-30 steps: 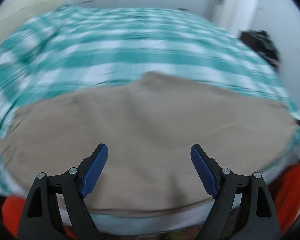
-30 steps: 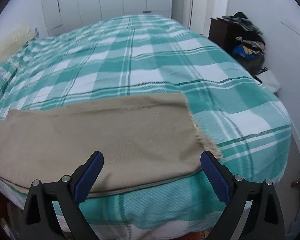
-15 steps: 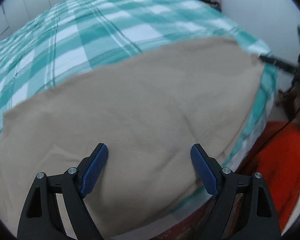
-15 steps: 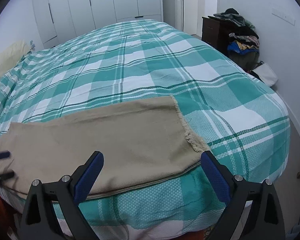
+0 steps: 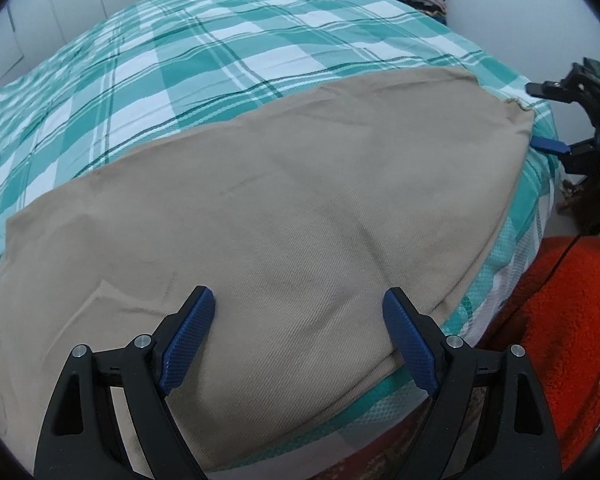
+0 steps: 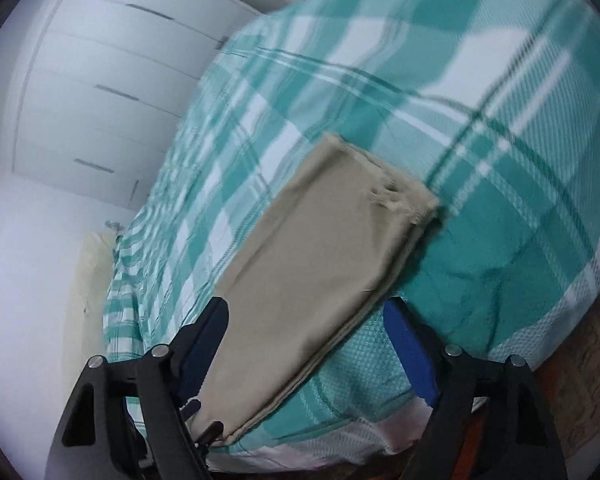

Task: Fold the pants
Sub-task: 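Grasp the pant leg cuff with the right gripper and fold it over the other leg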

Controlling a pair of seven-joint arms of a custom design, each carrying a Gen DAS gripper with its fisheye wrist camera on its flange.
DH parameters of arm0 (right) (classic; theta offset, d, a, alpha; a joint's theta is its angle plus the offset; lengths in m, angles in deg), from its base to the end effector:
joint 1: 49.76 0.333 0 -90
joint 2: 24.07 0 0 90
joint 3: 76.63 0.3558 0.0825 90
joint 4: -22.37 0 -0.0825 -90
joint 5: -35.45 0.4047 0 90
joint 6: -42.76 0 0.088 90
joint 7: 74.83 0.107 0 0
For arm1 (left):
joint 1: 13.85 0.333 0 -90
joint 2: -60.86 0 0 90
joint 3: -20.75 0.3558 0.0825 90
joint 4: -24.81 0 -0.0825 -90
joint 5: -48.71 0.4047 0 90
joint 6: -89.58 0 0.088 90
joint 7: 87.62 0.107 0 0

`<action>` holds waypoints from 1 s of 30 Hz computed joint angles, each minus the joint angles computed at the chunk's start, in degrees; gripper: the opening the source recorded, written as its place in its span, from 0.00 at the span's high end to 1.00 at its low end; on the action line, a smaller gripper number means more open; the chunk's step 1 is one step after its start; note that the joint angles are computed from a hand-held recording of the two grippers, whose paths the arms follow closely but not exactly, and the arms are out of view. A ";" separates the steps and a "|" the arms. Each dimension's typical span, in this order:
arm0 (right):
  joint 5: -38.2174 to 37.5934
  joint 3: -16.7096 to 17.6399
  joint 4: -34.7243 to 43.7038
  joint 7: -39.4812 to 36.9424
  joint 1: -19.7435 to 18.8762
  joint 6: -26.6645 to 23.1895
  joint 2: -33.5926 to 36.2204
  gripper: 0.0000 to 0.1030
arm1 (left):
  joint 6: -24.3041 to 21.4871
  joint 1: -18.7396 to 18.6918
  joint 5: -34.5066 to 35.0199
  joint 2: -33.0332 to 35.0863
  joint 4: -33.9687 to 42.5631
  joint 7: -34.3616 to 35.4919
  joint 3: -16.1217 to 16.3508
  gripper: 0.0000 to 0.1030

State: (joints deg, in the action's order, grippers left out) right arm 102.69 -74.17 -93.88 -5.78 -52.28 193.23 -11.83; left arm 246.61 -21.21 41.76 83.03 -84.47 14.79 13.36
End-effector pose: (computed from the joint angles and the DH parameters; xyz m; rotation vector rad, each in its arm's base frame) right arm 0.6367 -0.0239 0.3981 -1.0997 2.0605 0.1942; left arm 0.6743 -0.1640 0.3683 -1.6356 2.3444 -0.5871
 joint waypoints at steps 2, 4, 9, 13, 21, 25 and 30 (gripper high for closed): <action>-3.02 -0.37 1.59 2.58 0.11 -1.18 1.41 0.24 | 0.18 -0.03 -0.09 0.06 -0.08 -0.13 0.04 0.15; -7.42 -0.52 3.33 5.64 0.52 -0.91 2.96 0.33 | 0.80 -0.79 0.92 0.14 -0.35 -1.12 0.75 0.14; -26.42 -1.98 5.44 15.46 3.87 3.31 5.93 0.89 | -1.36 -0.56 2.47 -0.47 0.00 -1.15 0.68 0.13; -22.61 3.24 2.98 11.01 0.95 9.25 1.83 0.92 | -4.63 8.29 -13.36 -5.36 -2.05 8.94 -4.79 0.12; -16.74 7.31 10.14 -5.77 8.02 6.76 -6.61 0.92 | -1.95 15.20 -23.71 -12.33 -8.12 10.85 2.33 0.11; -18.10 8.97 18.70 -9.46 14.46 2.14 -2.67 0.85 | 1.32 18.92 -29.46 -14.83 -13.21 10.07 4.60 0.11; -15.34 12.71 23.22 -15.17 18.25 -3.29 3.27 0.34 | 5.71 21.98 -36.54 -17.94 -20.79 12.00 6.35 0.11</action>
